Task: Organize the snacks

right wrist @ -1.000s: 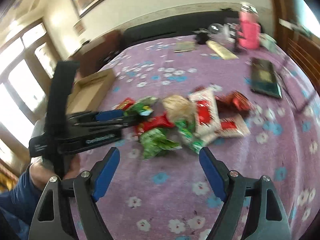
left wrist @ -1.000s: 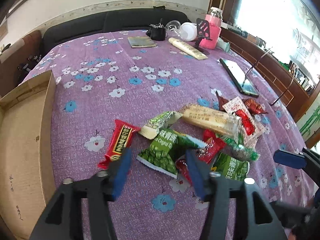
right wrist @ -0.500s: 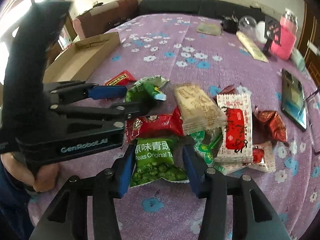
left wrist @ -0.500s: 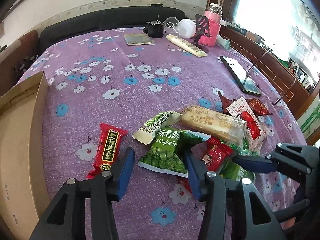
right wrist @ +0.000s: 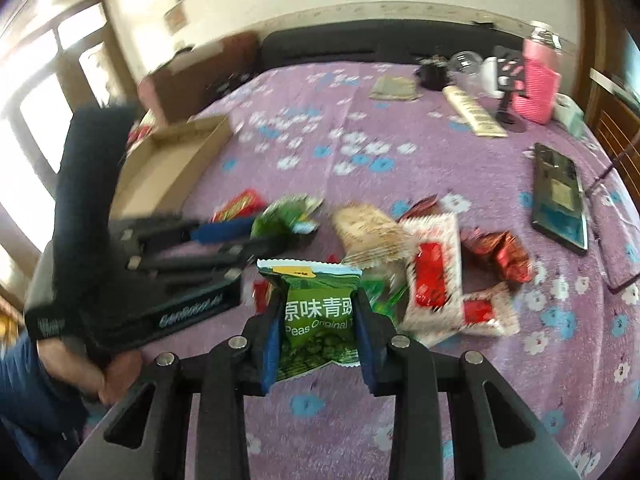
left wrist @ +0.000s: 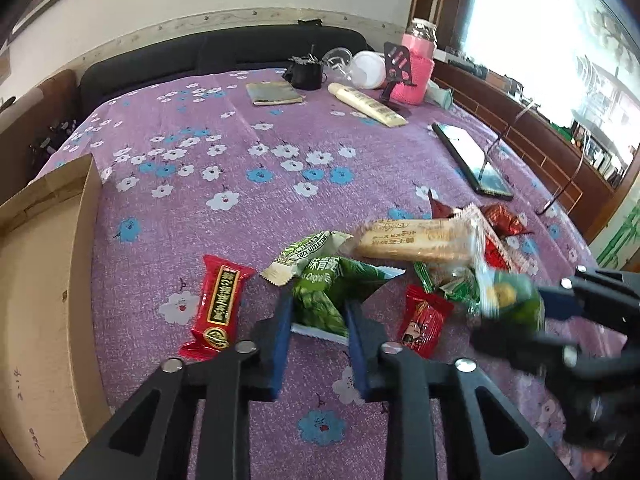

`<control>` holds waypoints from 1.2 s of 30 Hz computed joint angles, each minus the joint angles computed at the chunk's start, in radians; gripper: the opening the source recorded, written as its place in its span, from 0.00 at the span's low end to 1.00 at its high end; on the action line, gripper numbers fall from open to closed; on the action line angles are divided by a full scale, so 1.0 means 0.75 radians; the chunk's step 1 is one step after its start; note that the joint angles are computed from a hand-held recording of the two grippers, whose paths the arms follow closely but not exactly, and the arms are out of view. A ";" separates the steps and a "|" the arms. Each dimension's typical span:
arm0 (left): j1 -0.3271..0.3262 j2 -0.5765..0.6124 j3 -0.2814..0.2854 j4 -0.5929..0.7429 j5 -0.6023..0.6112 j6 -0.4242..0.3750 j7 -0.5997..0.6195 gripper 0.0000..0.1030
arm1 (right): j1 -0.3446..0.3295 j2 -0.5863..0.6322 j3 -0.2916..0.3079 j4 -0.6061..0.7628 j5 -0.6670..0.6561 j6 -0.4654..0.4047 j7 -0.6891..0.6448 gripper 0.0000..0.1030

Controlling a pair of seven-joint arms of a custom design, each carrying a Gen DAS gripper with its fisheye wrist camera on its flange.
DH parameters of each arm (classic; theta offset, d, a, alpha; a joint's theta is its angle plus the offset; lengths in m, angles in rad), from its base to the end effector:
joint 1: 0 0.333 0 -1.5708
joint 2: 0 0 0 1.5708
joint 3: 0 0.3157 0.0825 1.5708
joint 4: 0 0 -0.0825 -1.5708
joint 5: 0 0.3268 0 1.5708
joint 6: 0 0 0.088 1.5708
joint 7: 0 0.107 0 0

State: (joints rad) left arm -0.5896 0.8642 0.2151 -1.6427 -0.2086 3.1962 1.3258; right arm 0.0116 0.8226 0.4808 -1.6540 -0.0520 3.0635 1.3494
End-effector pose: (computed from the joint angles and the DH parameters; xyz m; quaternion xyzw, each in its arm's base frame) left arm 0.6359 -0.2683 0.2455 -0.6449 0.6786 -0.2960 0.1894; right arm 0.6410 0.2584 0.2865 -0.8068 0.4745 -0.0940 0.3394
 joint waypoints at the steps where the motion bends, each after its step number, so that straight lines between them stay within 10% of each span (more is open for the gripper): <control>1: 0.009 -0.003 -0.009 -0.004 -0.003 0.009 0.000 0.23 | 0.040 0.005 -0.041 0.033 0.012 0.000 0.040 0.30; 8: 0.003 -0.016 -0.008 -0.035 -0.034 0.039 0.016 0.23 | 0.348 0.048 -0.401 0.139 -0.106 0.204 0.419 0.30; 13: 0.052 -0.001 -0.057 0.013 -0.021 -0.032 0.014 0.35 | 0.238 0.086 -0.284 0.144 -0.093 0.228 0.395 0.30; 15: 0.066 0.003 -0.068 0.023 -0.013 -0.041 0.002 0.65 | 0.159 0.106 -0.196 0.152 -0.131 0.207 0.401 0.30; 26: 0.082 0.005 -0.096 0.046 0.011 -0.057 0.000 0.75 | 0.076 0.141 -0.109 0.163 -0.205 0.179 0.415 0.30; 32: -0.052 0.042 0.087 0.142 0.121 -0.178 -0.097 0.75 | 0.035 0.131 -0.072 0.129 -0.224 0.204 0.435 0.30; 36: -0.020 0.119 0.069 0.313 0.221 -0.323 -0.105 0.76 | 0.027 0.126 -0.075 0.120 -0.232 0.215 0.463 0.30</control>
State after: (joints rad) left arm -0.6044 0.9538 0.2667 -1.4079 -0.0425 2.9538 1.2471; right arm 0.0317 0.9169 0.4249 -1.5640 -0.2260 3.2244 1.6964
